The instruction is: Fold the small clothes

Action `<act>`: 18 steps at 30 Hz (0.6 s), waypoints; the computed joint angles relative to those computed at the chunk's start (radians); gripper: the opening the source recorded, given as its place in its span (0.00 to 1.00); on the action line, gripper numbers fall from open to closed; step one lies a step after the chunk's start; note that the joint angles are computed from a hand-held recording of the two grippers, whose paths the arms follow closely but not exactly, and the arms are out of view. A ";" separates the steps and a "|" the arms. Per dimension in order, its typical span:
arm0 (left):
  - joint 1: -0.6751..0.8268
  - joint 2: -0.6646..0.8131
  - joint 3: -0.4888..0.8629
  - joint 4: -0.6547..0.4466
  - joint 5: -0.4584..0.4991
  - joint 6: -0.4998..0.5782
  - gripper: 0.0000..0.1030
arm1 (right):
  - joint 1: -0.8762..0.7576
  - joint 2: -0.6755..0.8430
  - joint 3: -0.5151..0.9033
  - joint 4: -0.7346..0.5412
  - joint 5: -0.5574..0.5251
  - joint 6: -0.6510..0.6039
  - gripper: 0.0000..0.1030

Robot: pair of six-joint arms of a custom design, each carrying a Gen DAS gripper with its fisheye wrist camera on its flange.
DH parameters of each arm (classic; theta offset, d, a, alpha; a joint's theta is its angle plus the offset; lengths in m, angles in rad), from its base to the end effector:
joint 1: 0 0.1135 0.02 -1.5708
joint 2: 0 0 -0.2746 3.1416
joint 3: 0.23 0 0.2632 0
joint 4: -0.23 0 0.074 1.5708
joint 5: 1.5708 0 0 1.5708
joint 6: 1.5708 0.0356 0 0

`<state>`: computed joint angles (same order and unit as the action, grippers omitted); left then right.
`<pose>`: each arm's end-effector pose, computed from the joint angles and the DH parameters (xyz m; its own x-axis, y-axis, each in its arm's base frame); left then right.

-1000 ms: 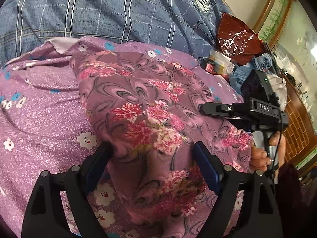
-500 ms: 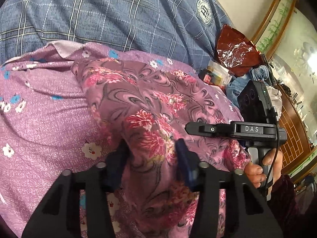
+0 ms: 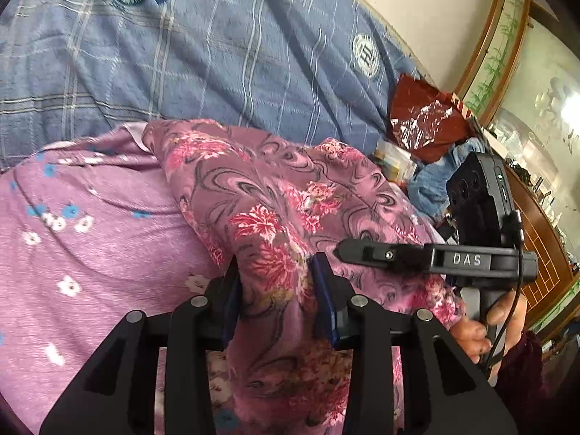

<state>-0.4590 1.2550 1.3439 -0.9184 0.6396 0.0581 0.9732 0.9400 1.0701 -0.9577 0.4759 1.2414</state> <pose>0.2182 -0.1315 0.3814 -0.6185 0.3576 -0.6997 0.7540 0.5208 -0.4003 0.1124 0.1362 0.3502 -0.6643 0.5189 -0.5381 0.2107 0.8206 0.5312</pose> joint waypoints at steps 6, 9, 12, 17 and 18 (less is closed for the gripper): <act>0.120 -0.041 0.021 -0.070 0.059 0.068 0.34 | 0.116 0.171 0.175 -0.089 0.116 0.050 0.35; 0.176 -0.062 0.030 -0.101 0.088 0.096 0.34 | 0.170 0.264 0.272 -0.137 0.170 0.071 0.35; 0.247 -0.091 0.034 -0.139 0.123 0.130 0.34 | 0.222 0.329 0.342 -0.164 0.218 0.094 0.35; 0.334 -0.128 0.058 -0.208 0.143 0.170 0.34 | 0.268 0.389 0.396 -0.154 0.246 0.114 0.35; 0.343 -0.142 0.057 -0.215 0.141 0.170 0.34 | 0.276 0.396 0.402 -0.151 0.249 0.117 0.35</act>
<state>-0.1163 1.1131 1.4009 -1.1335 0.7802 0.2281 1.2487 1.3362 1.4719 -1.1087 0.7245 1.3583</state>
